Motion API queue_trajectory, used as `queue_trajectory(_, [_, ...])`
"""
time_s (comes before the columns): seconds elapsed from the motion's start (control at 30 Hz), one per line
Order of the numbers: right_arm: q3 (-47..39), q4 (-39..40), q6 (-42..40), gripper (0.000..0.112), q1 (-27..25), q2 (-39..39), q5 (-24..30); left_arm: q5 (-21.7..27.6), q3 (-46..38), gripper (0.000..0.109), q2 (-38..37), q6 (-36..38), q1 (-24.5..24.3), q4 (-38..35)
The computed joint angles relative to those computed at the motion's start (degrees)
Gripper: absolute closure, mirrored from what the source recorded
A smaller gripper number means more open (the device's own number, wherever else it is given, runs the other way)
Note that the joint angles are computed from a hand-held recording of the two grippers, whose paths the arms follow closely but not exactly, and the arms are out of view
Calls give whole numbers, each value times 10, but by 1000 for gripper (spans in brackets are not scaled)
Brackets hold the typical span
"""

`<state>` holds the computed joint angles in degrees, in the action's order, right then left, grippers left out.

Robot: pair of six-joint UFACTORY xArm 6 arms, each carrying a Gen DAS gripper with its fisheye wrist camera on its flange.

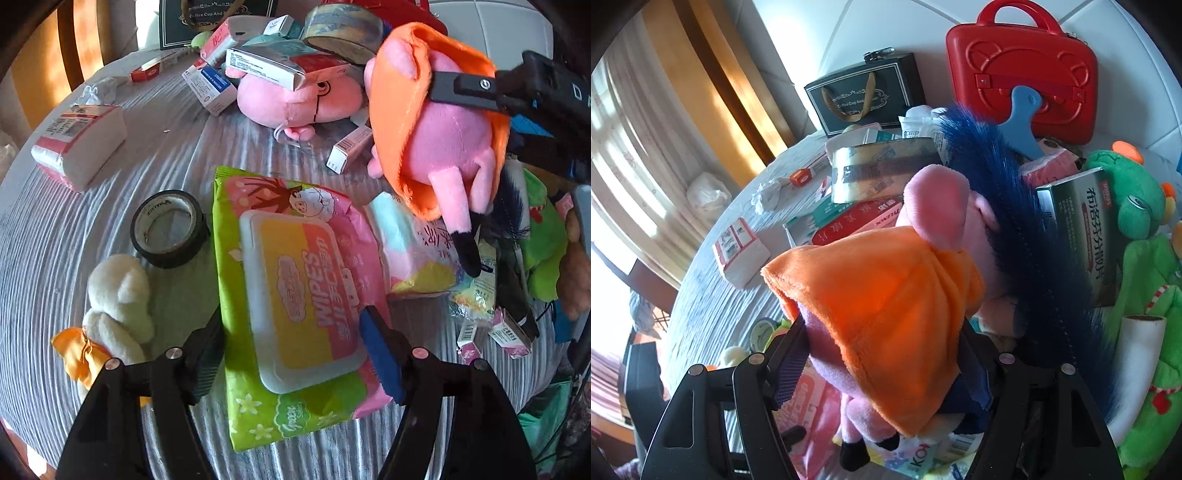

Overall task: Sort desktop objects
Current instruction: 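Grasp and lift the orange-hooded pig plush with the right gripper while the left holds the wipes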

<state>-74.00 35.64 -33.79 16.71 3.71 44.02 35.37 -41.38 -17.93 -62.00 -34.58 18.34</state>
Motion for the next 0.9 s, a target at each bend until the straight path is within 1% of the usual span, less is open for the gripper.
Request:
queue_trajectory(0.1, [6, -1, -6, 40, 1, -7, 0, -11, 21, 38, -23, -3, -1, 7])
queue_trajectory(0.13, [9, -3, -9, 40, 2, -10, -1, -21, 31, 34, -29, 2, 2, -2])
queue_trajectory(0.17, [11, -6, -9, 40, 3, -11, -3, -34, 43, 24, -33, 6, 6, -14])
queue_trajectory(0.2, [14, -7, -9, 40, 4, -13, -5, -48, 52, 20, -31, 11, 9, -32])
queue_trajectory(0.23, [15, -9, -9, 40, 5, -13, -8, -65, 58, 19, -24, 17, 10, -51])
queue_trajectory(0.27, [17, -12, -8, 40, 6, -13, -10, -79, 60, 17, -19, 6, 10, -47])
queue_trajectory(0.3, [18, -15, -6, 40, 8, -12, -13, -75, 50, 17, -10, 2, 7, -38])
queue_trajectory(0.37, [17, -21, 0, 40, 11, -9, -15, -71, 34, 36, -4, -4, 3, -23])
queue_trajectory(0.4, [17, -23, 2, 40, 12, -9, -16, -53, 24, 38, -4, -13, 0, -6])
queue_trajectory(0.43, [17, -22, 3, 40, 12, -11, -16, -35, 14, 47, -5, -12, -3, 6])
queue_trajectory(0.5, [19, -22, 3, 40, 11, -15, -17, -28, 9, 55, -12, -1, 0, 9])
queue_trajectory(0.53, [20, -21, 3, 40, 10, -17, -19, -26, 6, 61, -16, -1, 2, 12])
queue_trajectory(0.57, [21, -20, 3, 40, 9, -18, -19, -16, -3, 65, -15, 1, 1, 18])
queue_trajectory(0.6, [21, -18, 3, 40, 8, -18, -18, -2, -16, 67, -9, 2, -3, 31])
queue_trajectory(0.67, [22, -16, 5, 42, 8, -19, -19, 23, -37, 74, -1, -2, -15, 63])
queue_trajectory(0.7, [25, -15, 5, 42, 8, -22, -21, 33, -45, 75, 2, -4, -22, 76])
queue_trajectory(0.77, [31, -14, 3, 45, 8, -29, -24, 48, -55, 80, 2, -2, -28, 86])
queue_trajectory(0.9, [35, 12, -13, 47, -2, -47, -9, 74, -73, 87, -3, -6, -40, 106])
